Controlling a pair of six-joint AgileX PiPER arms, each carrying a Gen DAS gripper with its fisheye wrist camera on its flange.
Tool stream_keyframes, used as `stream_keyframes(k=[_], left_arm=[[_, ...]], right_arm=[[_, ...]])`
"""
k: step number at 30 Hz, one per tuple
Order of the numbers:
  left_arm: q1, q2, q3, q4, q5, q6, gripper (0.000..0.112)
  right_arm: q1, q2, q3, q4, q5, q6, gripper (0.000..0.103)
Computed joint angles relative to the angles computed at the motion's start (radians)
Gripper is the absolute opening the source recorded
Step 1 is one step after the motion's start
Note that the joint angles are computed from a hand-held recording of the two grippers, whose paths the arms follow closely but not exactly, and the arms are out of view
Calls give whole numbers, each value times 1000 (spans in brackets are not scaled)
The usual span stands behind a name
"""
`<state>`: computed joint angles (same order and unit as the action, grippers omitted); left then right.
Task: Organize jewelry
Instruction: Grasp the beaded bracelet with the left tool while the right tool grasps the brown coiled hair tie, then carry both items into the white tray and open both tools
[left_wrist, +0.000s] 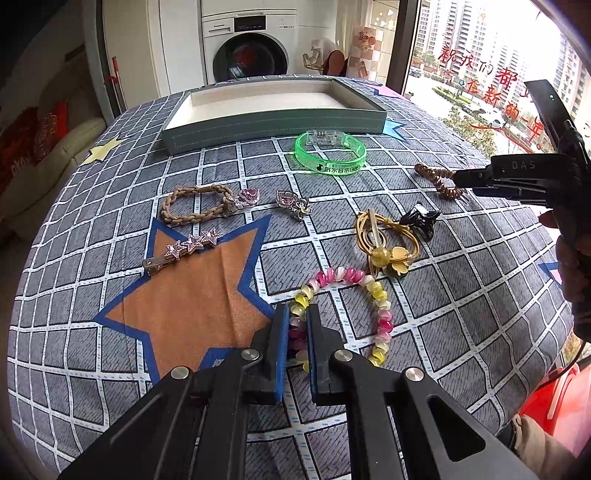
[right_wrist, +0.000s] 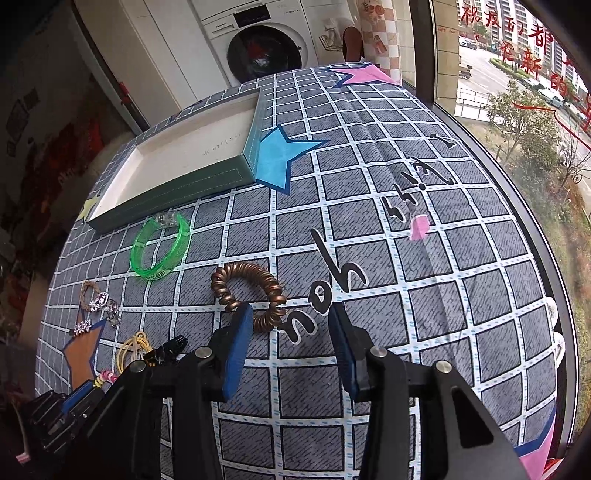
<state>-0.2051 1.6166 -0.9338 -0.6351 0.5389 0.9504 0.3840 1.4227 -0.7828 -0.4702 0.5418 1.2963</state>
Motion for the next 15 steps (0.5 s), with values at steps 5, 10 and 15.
stream_keyframes(k=[5,10,15], left_arm=[[14,0,3,-35,11,30,22],[56,11,-12,-103,70,73,22],[100,6,-49,-151,145,85,22]], right_arm=[[-22,68,-44,34,-25,-78,42],[15,73,-66,-19,29,-19,13],[44,13,-50,-38,44,9,13]])
